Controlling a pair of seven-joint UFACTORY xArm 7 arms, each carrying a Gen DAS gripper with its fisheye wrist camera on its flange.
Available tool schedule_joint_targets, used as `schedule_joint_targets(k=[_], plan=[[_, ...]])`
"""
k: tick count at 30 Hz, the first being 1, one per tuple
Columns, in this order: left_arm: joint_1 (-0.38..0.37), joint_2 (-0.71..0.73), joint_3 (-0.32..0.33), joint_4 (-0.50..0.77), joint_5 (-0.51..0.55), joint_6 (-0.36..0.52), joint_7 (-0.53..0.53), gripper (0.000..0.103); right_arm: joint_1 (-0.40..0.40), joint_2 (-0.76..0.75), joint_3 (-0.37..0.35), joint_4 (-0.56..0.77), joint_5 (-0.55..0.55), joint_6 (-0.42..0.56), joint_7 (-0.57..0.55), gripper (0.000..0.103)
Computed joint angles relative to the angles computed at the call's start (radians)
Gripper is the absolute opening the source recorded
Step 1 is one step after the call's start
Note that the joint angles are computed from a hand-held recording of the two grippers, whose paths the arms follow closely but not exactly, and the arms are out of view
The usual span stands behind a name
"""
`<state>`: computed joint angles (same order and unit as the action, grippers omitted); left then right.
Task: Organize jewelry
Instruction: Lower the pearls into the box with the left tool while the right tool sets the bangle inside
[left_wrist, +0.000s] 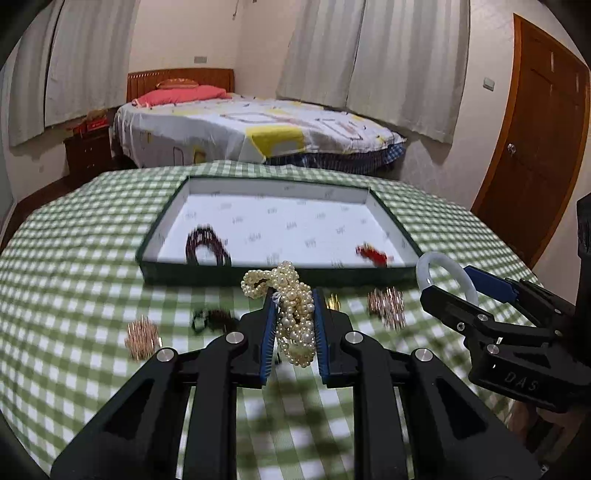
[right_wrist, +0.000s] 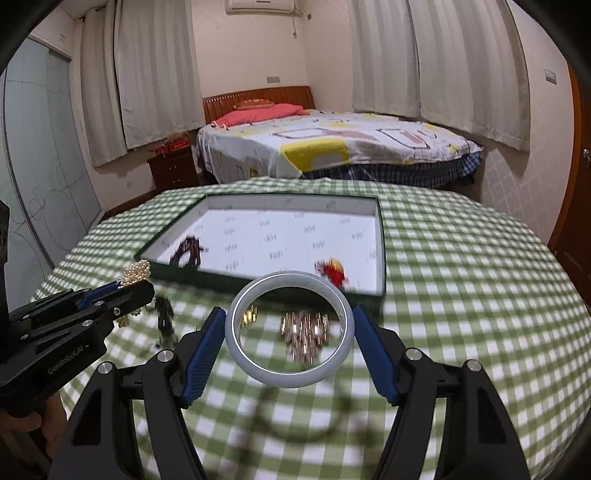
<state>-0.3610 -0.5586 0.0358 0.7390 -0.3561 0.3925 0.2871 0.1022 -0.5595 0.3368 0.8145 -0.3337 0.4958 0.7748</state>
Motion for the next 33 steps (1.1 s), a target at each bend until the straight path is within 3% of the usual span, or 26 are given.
schedule_joint_targets(k=[9,15,24,33], plan=[[-0.033,0.223,0.031,0.213,-0.070,-0.047,0.112,0.019,-0.052,0.194,-0.007,0.161,-0.093,-0.079,-0.003,0.069],[0.015,0.382,0.003,0.360,-0.134,-0.017,0.179,0.019,-0.018,0.351,-0.051,0.278,-0.147,-0.082,-0.002,0.069],[0.139,0.583,-0.074,0.510,-0.121,0.143,0.162,0.019,0.100,0.488,-0.170,0.354,0.000,-0.014,-0.169,0.069],[0.197,0.625,-0.131,0.539,-0.095,0.199,0.158,0.019,0.127,0.535,-0.208,0.388,0.131,0.038,-0.293,0.069]])
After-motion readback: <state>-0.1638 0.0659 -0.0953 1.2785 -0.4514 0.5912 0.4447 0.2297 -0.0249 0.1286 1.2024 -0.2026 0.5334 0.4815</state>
